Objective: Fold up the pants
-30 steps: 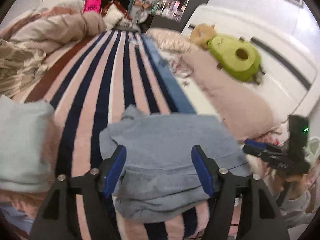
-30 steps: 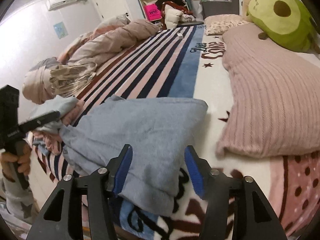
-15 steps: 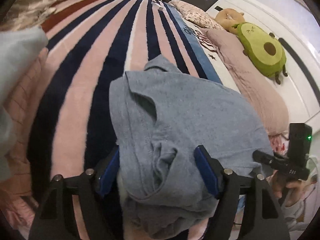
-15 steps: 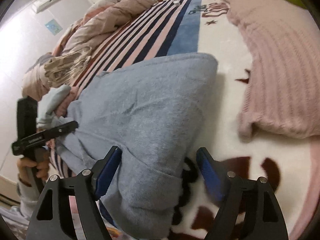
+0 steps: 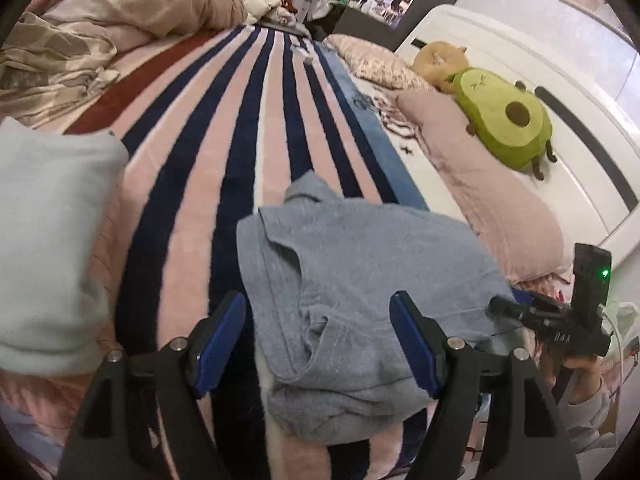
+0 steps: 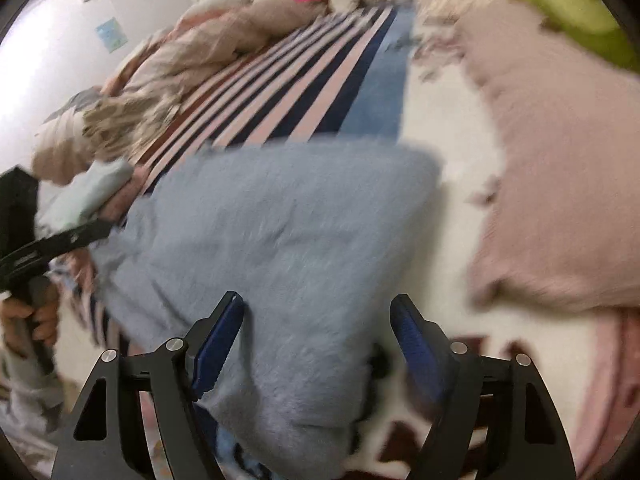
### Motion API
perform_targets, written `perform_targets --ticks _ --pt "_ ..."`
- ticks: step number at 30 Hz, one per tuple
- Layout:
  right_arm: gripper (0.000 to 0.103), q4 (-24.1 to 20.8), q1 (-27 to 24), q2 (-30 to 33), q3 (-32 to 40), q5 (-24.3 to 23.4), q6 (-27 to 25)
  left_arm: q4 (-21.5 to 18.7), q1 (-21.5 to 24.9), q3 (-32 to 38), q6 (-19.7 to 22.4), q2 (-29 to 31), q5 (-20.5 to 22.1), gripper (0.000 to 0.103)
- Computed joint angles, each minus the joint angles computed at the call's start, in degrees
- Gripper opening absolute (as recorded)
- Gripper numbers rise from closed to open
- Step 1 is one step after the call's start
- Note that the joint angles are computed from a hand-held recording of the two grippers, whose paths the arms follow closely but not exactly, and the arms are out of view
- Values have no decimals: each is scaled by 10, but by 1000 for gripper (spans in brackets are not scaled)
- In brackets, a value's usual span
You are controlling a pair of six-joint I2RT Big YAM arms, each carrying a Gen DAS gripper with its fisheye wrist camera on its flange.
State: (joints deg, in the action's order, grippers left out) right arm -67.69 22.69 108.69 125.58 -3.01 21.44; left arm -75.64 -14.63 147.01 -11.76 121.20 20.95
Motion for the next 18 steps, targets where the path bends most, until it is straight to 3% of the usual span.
perform_targets --ticks 2,5,10,12,18 --pt "73 29 2 -18 -9 23 -5 18 3 -22 3 -15 14 71" --pt "72 42 4 -14 12 -21 -31 18 4 -15 4 -11 33 71" --pt "47 -46 28 72 131 -116 -121 29 4 -41 3 -24 39 71" --pt "45 -79 43 110 182 -136 -159 40 5 -61 1 -35 42 71" --pt "45 -115 70 151 249 -179 -206 77 12 -127 -4 -76 49 71"
